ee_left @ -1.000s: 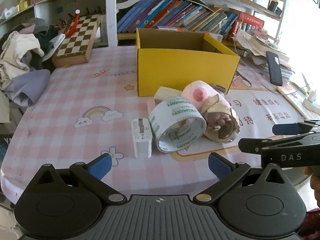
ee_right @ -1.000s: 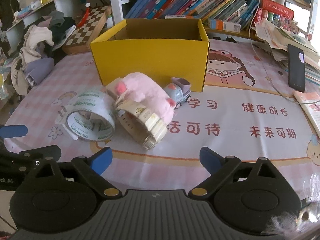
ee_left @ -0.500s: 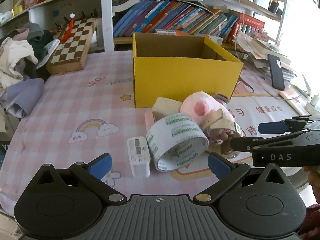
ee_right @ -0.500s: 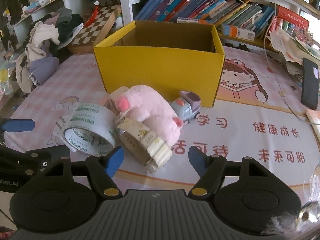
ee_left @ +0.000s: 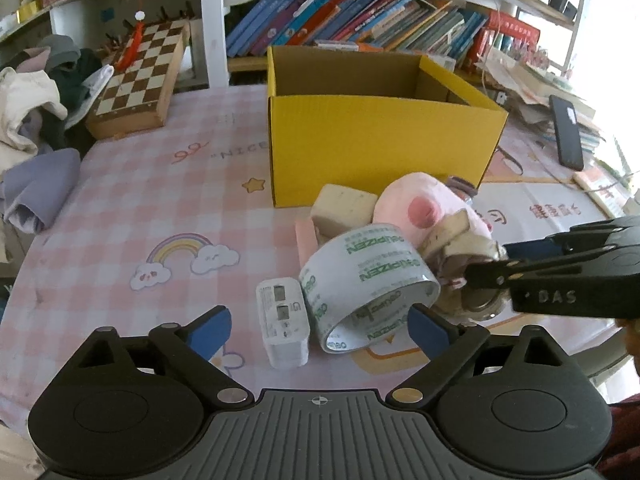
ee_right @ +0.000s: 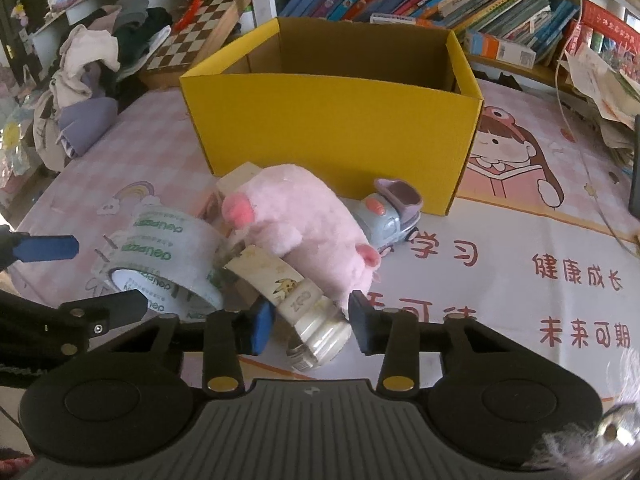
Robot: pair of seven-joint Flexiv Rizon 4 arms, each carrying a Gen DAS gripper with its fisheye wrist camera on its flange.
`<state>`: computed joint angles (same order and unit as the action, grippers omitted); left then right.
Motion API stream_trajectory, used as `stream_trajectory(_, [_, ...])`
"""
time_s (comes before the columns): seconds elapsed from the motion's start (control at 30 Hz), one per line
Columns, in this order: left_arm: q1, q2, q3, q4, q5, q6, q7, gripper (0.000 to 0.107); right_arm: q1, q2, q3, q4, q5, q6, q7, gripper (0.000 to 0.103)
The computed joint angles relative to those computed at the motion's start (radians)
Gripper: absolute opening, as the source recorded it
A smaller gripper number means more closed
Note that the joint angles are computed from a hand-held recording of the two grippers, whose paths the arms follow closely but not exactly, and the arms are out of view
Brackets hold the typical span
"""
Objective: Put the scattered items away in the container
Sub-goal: 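Close the right gripper on the white watch while the left gripper grasps the clear tape roll, then lift and carry the watch and tape roll over the yellow box with both grippers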
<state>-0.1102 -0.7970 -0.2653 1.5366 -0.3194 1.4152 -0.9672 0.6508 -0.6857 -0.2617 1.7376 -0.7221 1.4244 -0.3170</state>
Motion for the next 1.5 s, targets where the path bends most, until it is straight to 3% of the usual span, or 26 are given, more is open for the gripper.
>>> stream_trajectory(0.13, [-0.02, -0.012, 0.012, 0.003, 0.084, 0.12, 0.07, 0.094, 0.021, 0.007, -0.038, 0.02, -0.011, 0.02, 0.032, 0.031])
stream_trajectory(0.23, [-0.013, -0.024, -0.011, 0.01, 0.169, 0.19, 0.165, 0.08, 0.029, 0.014, -0.052, 0.035, -0.014, 0.032, 0.046, 0.029])
stream_trajectory(0.33, [-0.008, -0.029, -0.024, 0.014, 0.223, 0.202, 0.244, 0.068, 0.038, 0.022, -0.067, 0.051, -0.02, 0.043, 0.056, 0.026])
stream_trajectory(0.47, [-0.053, -0.041, 0.027, -0.006, 0.242, 0.223, 0.281, 0.036, 0.058, 0.035, -0.097, 0.08, -0.026, 0.058, 0.082, 0.02])
stream_trajectory(0.63, [-0.094, -0.067, 0.079, -0.034, 0.281, 0.286, 0.32, 0.026, 0.087, 0.049, -0.135, 0.115, -0.024, 0.078, 0.111, 0.015])
stream_trajectory(0.73, [-0.097, -0.074, 0.083, -0.044, 0.283, 0.298, 0.331, 0.021, 0.103, 0.056, -0.157, 0.133, -0.023, 0.088, 0.133, 0.008])
stream_trajectory(0.87, [-0.077, -0.072, 0.054, -0.044, 0.273, 0.292, 0.331, 0.006, 0.15, 0.064, -0.219, 0.161, -0.032, 0.11, 0.171, 0.008])
stream_trajectory(1.13, [0.014, -0.057, -0.075, -0.001, 0.267, 0.319, 0.31, 0.003, 0.285, 0.055, -0.379, 0.21, 0.027, 0.178, 0.18, 0.007])
stream_trajectory(1.5, [0.11, -0.048, -0.195, 0.028, 0.327, 0.389, 0.272, 0.003, 0.44, 0.027, -0.555, 0.238, 0.146, 0.218, 0.1, 0.007])
